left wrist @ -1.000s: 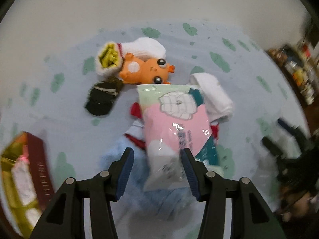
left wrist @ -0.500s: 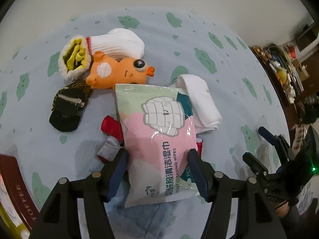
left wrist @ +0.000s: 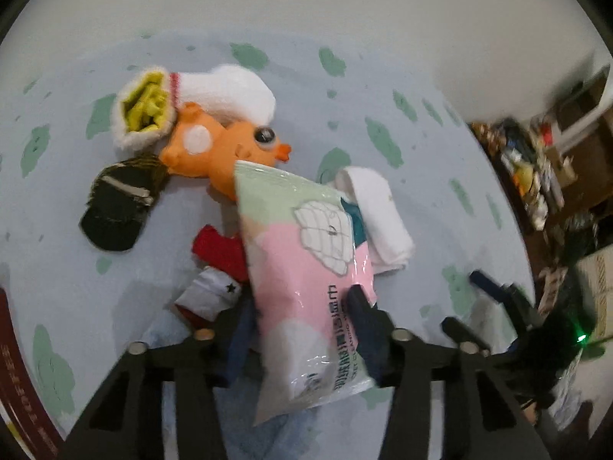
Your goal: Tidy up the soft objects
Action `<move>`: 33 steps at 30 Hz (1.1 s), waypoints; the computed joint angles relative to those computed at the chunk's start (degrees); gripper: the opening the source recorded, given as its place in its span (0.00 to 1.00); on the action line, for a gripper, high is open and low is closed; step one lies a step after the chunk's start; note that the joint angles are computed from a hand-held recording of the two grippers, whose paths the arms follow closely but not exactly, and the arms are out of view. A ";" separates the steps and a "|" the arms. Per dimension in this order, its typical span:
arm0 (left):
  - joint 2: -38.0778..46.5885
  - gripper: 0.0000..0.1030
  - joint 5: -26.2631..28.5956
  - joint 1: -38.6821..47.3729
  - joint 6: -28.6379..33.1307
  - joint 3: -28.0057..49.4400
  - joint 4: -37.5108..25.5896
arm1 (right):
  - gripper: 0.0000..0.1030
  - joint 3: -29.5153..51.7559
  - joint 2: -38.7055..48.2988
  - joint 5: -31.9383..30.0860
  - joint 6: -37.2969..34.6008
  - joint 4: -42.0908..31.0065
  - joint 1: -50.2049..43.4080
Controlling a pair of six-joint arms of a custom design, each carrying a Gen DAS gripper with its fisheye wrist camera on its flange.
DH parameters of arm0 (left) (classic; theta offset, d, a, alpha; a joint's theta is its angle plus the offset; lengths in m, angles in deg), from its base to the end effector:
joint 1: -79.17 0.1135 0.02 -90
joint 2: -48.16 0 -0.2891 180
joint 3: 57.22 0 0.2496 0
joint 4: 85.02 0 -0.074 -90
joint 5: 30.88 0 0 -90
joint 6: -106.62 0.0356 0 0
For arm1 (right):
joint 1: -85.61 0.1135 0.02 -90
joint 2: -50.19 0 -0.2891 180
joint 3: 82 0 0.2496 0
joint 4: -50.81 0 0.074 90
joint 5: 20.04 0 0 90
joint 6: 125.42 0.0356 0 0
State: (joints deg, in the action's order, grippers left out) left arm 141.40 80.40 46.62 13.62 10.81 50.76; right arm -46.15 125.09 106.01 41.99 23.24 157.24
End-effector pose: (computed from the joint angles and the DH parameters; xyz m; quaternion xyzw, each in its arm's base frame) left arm 0.2458 -0.1722 0.1955 0.2785 0.9266 -0.2266 0.1116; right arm 0.0764 0.1636 0.1410 0.1096 0.9269 0.1048 0.3434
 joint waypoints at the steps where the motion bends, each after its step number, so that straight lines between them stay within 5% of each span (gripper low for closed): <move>1: -1.65 0.37 0.04 0.16 -0.19 -0.94 0.62 | 0.89 -0.01 0.02 -0.13 0.03 0.05 -0.09; 10: -19.43 0.27 -3.22 0.28 -4.39 -9.35 0.57 | 0.89 -0.31 -0.51 0.18 0.95 -0.10 0.15; 15: -25.62 0.27 5.19 8.16 -2.30 -9.07 -5.01 | 0.89 0.22 0.19 -0.64 0.75 -0.60 -0.34; 17: -24.43 0.25 14.58 12.95 1.43 -7.33 -8.73 | 0.89 0.32 0.25 -0.57 0.65 -0.67 -0.47; 18: -23.34 0.24 14.90 13.49 2.51 -6.29 -10.52 | 0.89 0.37 0.35 -0.58 0.68 -0.71 -0.54; 20: -25.15 0.21 9.09 11.49 1.74 -7.18 -9.31 | 0.89 0.55 0.64 -0.88 0.67 -0.86 -0.83; 33: -28.92 0.24 2.30 6.42 1.97 -12.47 -10.23 | 0.92 0.70 0.70 -0.47 1.41 -1.44 0.05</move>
